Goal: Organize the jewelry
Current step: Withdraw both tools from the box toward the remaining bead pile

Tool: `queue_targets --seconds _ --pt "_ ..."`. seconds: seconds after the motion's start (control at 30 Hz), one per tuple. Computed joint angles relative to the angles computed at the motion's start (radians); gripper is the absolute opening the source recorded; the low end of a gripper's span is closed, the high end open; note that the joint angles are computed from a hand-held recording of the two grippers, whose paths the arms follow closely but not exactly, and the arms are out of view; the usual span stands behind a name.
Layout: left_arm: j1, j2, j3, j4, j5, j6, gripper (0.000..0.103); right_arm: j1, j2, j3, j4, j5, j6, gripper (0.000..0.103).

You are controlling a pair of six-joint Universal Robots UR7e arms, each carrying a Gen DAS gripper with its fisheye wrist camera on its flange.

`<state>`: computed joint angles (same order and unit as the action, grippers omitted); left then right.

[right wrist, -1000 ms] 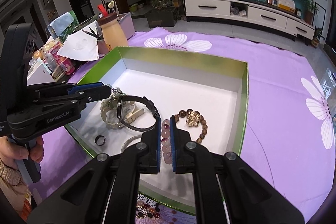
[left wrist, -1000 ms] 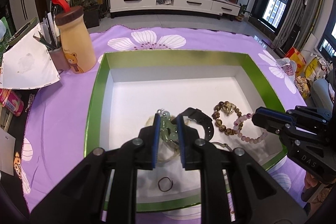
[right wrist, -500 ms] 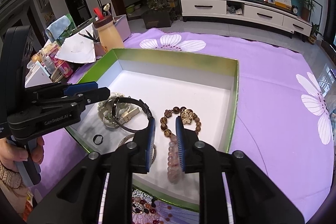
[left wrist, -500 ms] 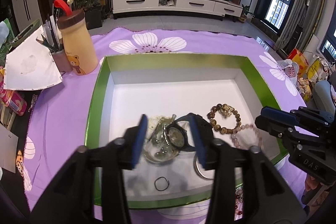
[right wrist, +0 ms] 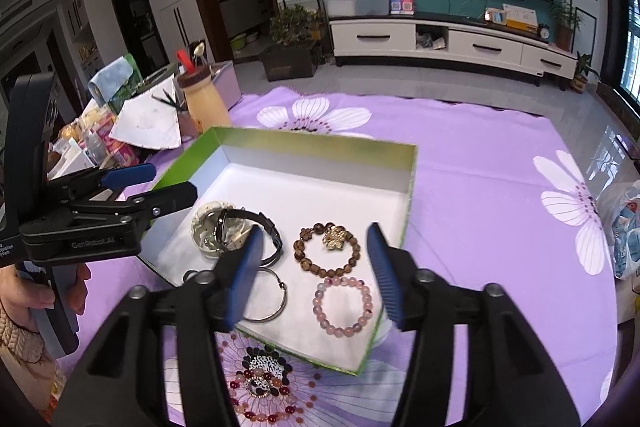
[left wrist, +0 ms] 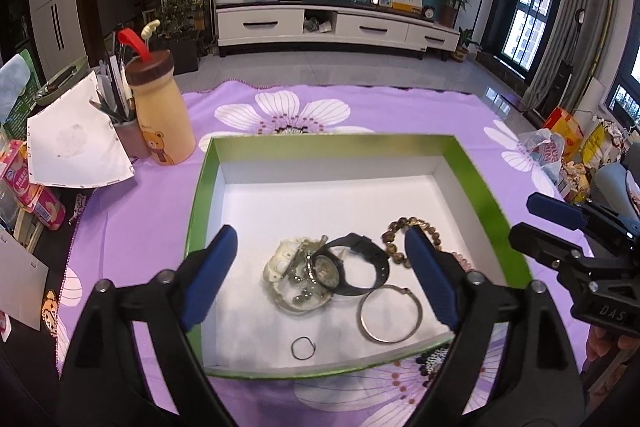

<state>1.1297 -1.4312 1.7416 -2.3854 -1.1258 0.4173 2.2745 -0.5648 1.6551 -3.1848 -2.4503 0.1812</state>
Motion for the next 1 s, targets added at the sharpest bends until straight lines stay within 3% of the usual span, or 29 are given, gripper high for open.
queue_targets --seconds 0.13,0.37,0.77,0.93,1.0 --pt "-0.009 -0.042 0.019 0.0 -0.031 -0.007 0.09 0.024 -0.025 0.038 -0.043 -0.015 0.01 0.065" --pt "-0.024 -0.123 0.057 0.017 -0.084 -0.038 0.09 0.068 -0.065 0.103 -0.089 -0.025 0.017 0.066" --pt "-0.035 -0.246 0.198 0.167 -0.063 -0.075 0.09 0.106 -0.115 0.218 -0.094 -0.045 0.124 0.066" --pt "-0.022 -0.266 0.272 0.237 -0.054 -0.101 0.069 0.107 -0.119 0.263 -0.089 -0.031 0.181 0.066" --pt "-0.022 -0.26 0.298 0.249 -0.047 -0.111 0.065 0.101 -0.121 0.279 -0.089 -0.018 0.202 0.066"
